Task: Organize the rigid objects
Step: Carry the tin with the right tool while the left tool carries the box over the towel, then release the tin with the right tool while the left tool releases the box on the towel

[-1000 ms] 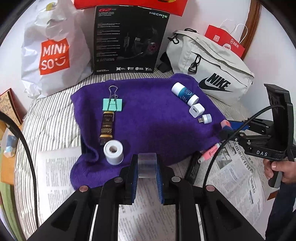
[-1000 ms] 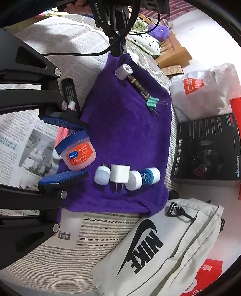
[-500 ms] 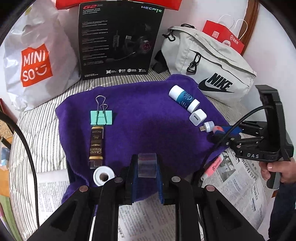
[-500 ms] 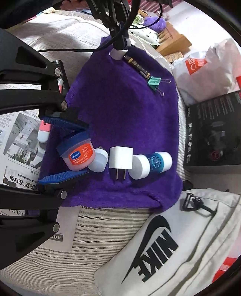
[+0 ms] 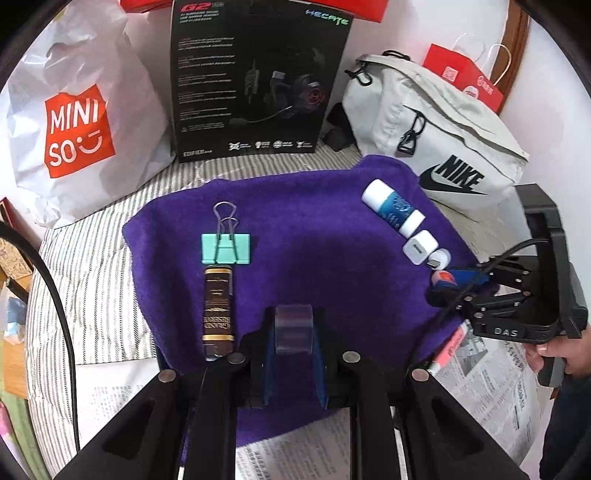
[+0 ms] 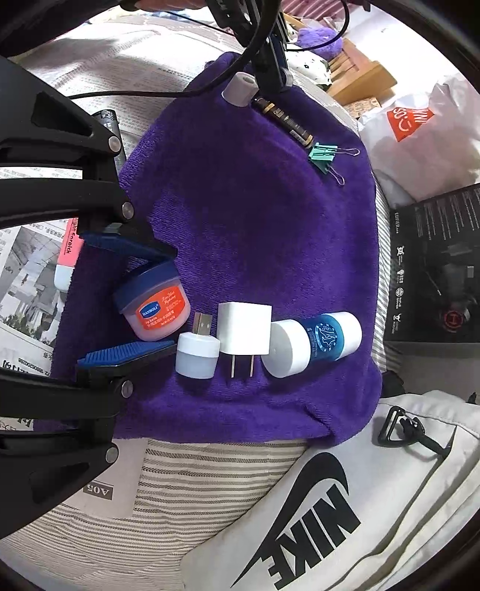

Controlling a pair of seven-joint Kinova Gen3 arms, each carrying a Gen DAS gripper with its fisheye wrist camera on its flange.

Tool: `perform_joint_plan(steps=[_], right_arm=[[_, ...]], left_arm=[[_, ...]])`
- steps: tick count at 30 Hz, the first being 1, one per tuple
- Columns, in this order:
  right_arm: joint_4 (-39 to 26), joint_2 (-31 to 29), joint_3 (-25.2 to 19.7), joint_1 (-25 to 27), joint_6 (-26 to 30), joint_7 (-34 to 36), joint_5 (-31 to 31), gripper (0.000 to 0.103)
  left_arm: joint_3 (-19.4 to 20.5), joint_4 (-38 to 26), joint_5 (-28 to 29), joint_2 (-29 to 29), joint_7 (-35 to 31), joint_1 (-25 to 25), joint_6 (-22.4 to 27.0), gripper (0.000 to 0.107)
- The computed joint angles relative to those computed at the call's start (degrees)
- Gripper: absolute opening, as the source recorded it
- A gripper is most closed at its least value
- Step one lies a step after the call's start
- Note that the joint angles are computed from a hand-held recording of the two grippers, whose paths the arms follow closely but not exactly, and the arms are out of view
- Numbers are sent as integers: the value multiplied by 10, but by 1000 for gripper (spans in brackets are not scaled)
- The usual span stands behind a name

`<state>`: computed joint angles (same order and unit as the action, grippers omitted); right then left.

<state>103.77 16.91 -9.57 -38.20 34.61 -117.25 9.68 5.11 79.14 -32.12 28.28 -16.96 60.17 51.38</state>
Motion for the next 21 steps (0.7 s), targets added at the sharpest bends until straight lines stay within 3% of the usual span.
perform_joint_plan(steps=[9, 21], right_arm=[[17, -5, 1, 0, -26, 2, 11, 44], [19, -7, -7, 16, -30, 43, -17, 45]], left_arm=[[0, -7, 20, 12, -18, -25, -8, 17], [-12, -67, 66, 62, -91, -49, 8, 17]])
